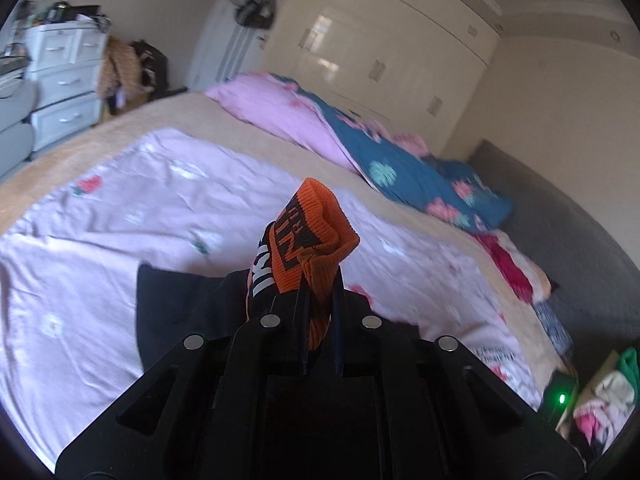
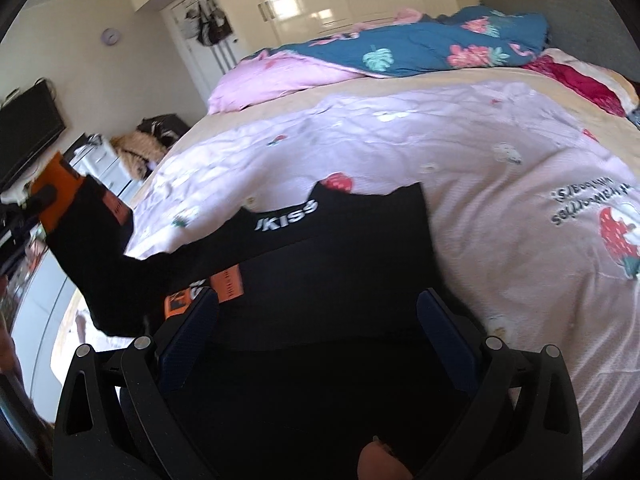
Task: Fold small clothes
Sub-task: 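Lift the sleeve with the left tool and fold it across the shirt body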
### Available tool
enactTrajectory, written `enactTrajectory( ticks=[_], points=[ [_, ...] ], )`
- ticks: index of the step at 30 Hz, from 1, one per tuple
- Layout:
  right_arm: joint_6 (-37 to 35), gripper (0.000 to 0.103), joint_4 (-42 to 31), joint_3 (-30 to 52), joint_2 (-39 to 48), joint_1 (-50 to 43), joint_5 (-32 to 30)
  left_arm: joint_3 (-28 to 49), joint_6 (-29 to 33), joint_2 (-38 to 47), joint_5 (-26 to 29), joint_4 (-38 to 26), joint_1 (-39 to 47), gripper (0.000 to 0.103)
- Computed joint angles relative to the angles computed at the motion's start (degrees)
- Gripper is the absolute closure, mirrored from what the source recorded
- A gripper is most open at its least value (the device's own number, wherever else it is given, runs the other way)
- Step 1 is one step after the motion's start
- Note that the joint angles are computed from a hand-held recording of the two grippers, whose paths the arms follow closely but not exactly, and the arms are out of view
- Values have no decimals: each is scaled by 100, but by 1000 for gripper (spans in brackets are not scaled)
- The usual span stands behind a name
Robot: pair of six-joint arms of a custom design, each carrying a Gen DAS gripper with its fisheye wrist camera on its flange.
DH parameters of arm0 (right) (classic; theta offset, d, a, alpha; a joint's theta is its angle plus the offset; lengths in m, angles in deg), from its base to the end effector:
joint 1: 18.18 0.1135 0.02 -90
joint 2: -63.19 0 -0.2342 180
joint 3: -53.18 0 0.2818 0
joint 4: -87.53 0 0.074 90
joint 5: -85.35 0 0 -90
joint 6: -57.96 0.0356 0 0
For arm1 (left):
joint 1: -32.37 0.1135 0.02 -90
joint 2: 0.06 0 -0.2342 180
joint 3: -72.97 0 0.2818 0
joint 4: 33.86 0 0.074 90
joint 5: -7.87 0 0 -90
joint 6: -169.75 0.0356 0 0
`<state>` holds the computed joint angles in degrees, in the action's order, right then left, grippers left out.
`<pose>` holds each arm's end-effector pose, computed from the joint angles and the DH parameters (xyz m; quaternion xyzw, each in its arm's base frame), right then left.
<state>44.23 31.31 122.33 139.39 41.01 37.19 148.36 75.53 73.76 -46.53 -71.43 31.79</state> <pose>0.1684 0.2361 0.2166 0.2166 0.8864 0.0682 0.4033 0.3195 -0.0240 0.2856 0.1118 0.8523 -0.2902 0.4205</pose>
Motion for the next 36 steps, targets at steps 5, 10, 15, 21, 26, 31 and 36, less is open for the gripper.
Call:
enactTrajectory(
  ticks=[5, 10, 15, 21, 26, 31, 36],
  points=[
    [417, 4, -492, -204, -333, -4, 184, -303, 199, 52, -112, 66, -444, 100],
    [755, 4, -695, -504, -685, -60, 195, -455, 445, 269, -206, 23, -787, 100],
    [1001, 4, -839, -753, -947, -177, 123, -499, 733, 669, -198, -162, -1071, 100],
    [1196, 4, -911, -971, -1188, -270, 28, -567, 1060, 1036, -136, -372, -1355, 99],
    [1231, 4, -859, -1078, -1252, -311, -88, -628, 1497, 1227, -58, -625, -1576, 80],
    [1183, 4, -770, -1156, -1301, -327, -192, -775, 1733, 1210, -120, -660, -1720, 61],
    [976, 4, -443, -1293, -1275, -357, -448, -758, 1850, 1208, -35, -715, -1533, 45]
  ],
)
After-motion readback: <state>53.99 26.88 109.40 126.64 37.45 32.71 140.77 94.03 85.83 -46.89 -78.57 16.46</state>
